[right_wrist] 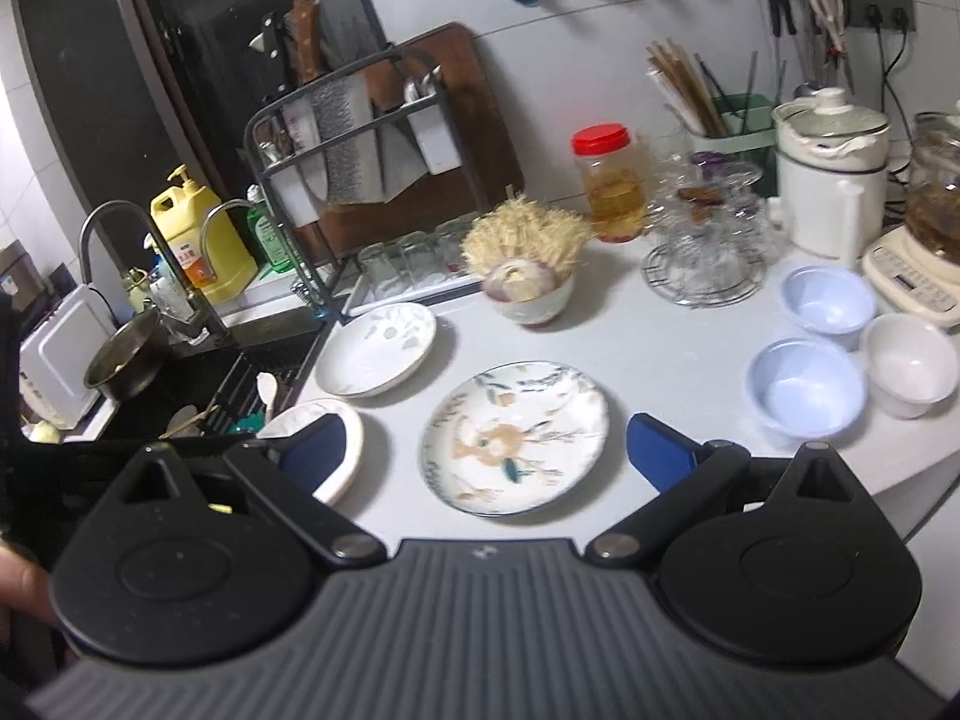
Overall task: Organize plates and bowls
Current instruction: 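Move the left tool to the white leaf-pattern bowl rim and close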
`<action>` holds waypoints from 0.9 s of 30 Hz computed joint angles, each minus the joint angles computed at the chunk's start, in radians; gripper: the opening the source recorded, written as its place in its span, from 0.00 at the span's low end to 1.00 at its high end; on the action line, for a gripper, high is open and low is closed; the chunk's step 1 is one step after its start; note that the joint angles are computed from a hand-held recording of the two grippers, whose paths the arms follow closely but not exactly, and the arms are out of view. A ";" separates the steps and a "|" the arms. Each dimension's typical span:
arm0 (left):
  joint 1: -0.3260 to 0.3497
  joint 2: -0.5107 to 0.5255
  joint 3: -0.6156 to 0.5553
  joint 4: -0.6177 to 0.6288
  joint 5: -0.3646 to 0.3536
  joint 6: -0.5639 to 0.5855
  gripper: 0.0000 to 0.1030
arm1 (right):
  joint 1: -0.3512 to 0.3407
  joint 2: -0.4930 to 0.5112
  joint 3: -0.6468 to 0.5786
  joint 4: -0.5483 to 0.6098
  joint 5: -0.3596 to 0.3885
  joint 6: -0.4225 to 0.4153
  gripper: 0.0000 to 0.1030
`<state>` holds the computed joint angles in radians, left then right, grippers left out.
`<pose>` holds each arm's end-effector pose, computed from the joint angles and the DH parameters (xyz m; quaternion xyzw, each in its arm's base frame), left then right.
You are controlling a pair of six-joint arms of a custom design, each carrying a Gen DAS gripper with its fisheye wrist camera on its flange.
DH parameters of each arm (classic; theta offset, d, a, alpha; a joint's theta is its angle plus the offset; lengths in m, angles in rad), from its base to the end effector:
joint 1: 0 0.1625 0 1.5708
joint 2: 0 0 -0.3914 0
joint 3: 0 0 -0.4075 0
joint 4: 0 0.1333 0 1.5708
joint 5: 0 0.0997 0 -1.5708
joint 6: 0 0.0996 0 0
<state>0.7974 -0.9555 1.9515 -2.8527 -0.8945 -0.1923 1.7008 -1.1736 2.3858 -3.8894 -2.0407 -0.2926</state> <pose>-0.2547 -0.5410 0.0937 0.2222 0.9082 -0.2715 0.2284 0.1417 -0.4035 0.1912 0.0540 -0.8347 0.4932 0.2389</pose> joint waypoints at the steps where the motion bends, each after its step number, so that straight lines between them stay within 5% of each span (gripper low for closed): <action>1: 0.018 -0.005 -0.002 -0.012 -0.012 0.032 0.97 | 0.011 0.031 -0.021 -0.003 -0.016 0.013 0.99; 13: 0.258 -0.023 -0.122 0.004 -0.137 0.258 0.96 | 0.072 0.302 -0.278 0.098 -0.099 0.110 0.93; 17: 0.322 0.010 -0.203 0.066 -0.146 0.281 0.90 | 0.071 0.367 -0.360 0.180 -0.097 0.148 0.74; 25: 0.423 0.072 -0.319 0.104 -0.153 0.345 0.79 | 0.064 0.475 -0.520 0.332 -0.057 0.218 0.71; 27: 0.448 0.086 -0.346 0.119 -0.166 0.339 0.72 | 0.061 0.504 -0.554 0.352 -0.075 0.237 0.60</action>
<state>1.2451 -0.8694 1.6056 -2.7335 -1.0605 0.1464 1.7621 -0.6697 1.8322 -3.5371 -2.1161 -0.0556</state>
